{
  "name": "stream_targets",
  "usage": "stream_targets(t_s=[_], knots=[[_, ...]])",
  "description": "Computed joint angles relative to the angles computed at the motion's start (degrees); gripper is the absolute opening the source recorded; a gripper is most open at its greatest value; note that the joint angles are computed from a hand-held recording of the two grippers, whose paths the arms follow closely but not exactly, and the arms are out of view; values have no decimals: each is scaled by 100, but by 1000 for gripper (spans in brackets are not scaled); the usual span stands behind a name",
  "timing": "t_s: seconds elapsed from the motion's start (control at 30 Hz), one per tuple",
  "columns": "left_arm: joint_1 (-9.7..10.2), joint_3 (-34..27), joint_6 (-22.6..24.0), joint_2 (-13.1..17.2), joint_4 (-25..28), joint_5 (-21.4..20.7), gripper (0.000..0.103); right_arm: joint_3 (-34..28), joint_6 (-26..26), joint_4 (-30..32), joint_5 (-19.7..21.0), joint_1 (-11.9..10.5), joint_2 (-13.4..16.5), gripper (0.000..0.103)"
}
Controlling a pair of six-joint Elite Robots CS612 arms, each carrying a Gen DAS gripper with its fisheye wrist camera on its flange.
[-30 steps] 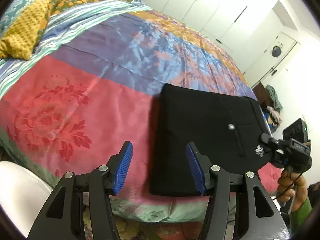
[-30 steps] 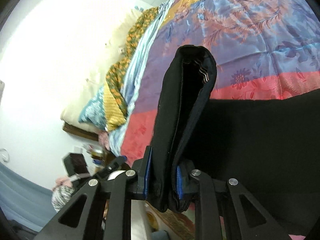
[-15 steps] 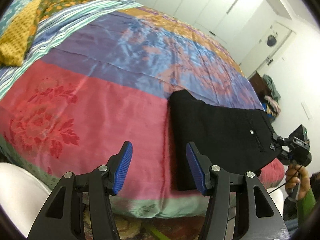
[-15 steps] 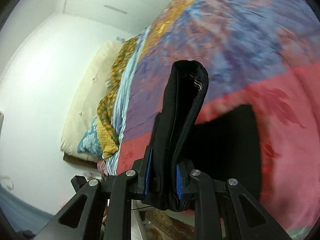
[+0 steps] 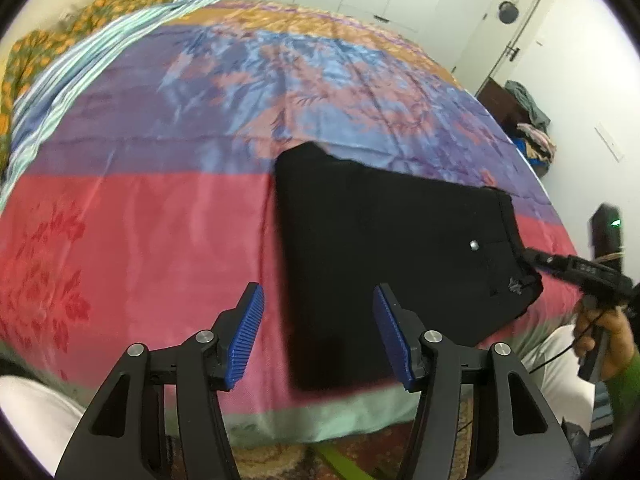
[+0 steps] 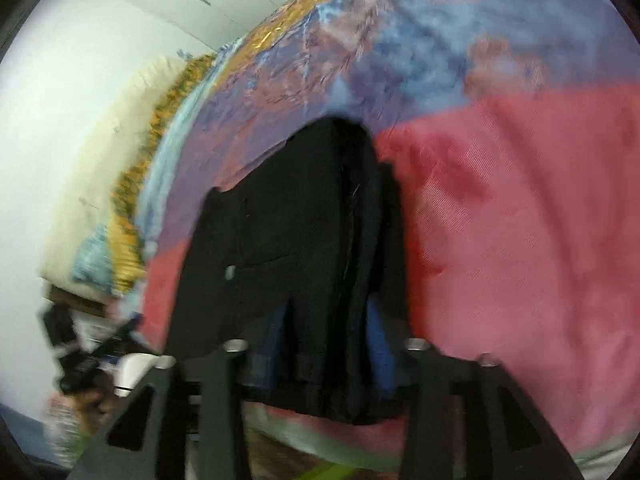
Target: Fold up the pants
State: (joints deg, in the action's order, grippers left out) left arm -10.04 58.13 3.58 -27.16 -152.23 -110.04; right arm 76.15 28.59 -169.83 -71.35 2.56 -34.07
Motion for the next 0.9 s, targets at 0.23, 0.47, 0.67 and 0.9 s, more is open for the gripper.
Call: stream_targets(t_s=[0.23, 0.47, 0.67, 0.9], knots=[[-253, 133, 391, -8, 84, 269, 64, 222, -2014, -761, -770, 444, -281, 46], [-453, 432, 1396, -111, 83, 836, 66, 39, -2073, 314, -729, 450, -54, 44], [-334, -521, 773, 209, 15, 444, 81, -769, -2163, 687, -618, 358, -4, 44], [-428, -2189, 763, 1128, 2077, 1145, 80, -2346, -1942, 2096, -456, 291, 931, 45]])
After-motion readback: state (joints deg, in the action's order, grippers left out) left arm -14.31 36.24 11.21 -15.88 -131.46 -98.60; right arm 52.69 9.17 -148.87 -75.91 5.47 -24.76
